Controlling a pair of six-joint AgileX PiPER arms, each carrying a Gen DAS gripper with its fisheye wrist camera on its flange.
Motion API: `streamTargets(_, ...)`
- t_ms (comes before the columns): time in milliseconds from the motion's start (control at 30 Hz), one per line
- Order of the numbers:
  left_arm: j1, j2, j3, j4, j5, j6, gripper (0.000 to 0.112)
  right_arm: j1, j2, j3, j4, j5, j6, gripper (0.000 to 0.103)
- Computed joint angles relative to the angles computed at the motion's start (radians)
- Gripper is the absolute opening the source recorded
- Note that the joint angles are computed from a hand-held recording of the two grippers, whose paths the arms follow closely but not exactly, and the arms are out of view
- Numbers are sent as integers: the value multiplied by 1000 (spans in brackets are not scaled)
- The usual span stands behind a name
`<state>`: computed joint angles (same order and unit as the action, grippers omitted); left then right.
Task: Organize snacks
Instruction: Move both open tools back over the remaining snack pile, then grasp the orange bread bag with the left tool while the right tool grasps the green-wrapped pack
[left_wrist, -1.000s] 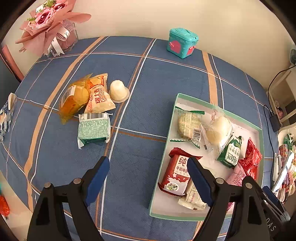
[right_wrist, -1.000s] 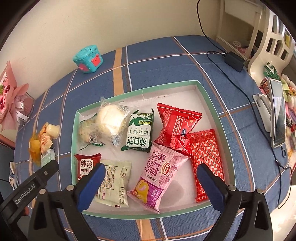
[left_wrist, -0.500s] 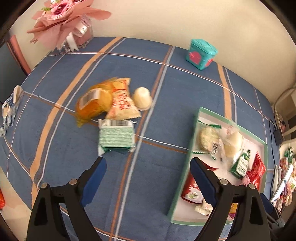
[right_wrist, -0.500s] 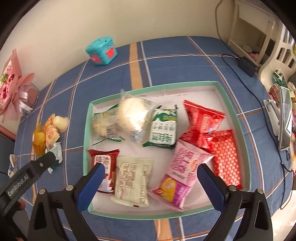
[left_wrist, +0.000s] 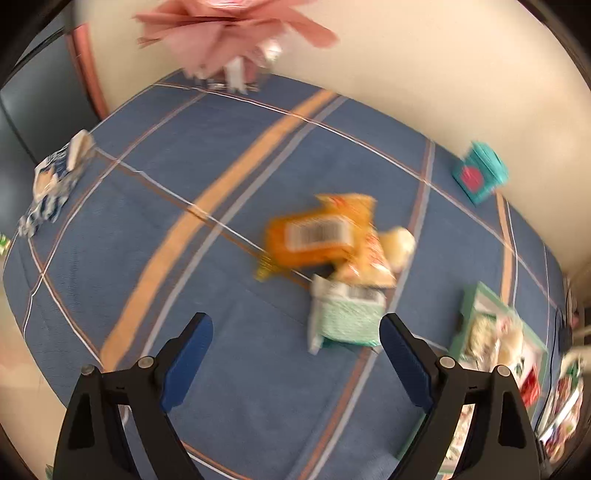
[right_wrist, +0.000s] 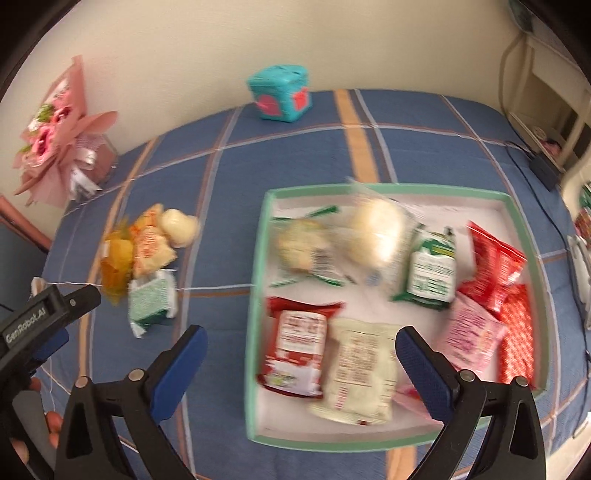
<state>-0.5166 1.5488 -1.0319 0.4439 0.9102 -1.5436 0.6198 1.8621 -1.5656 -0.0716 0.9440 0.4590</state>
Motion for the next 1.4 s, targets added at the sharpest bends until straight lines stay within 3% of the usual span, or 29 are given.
streamTargets(67,33,-44,54,11,-24,-15,102,23,15,-15,-7,-10,7,103)
streamTargets(333,121,-109,153,76,-109,-32,102,91,93,-96,5,-32,-8,103)
streamTargets(500,189,-68,138,-21,-160,125,102,122,172,-187,59,-24,-59,103)
streamTargets(867,319,-61,169,-143,-292,251,102,196,389,-444,50,72,-85,103)
streamTargets(1067,368,-21,136,-300,-386,470,102,209,484,-566,48,119,-87,103)
streamTargets(1233,411,24,107,-469,-424,663,101,201,538,-639,32,161,-70,102)
streamTargets(1400,413,75,66,-503,-428,696,101,178,541,-641,57,159,-87,102)
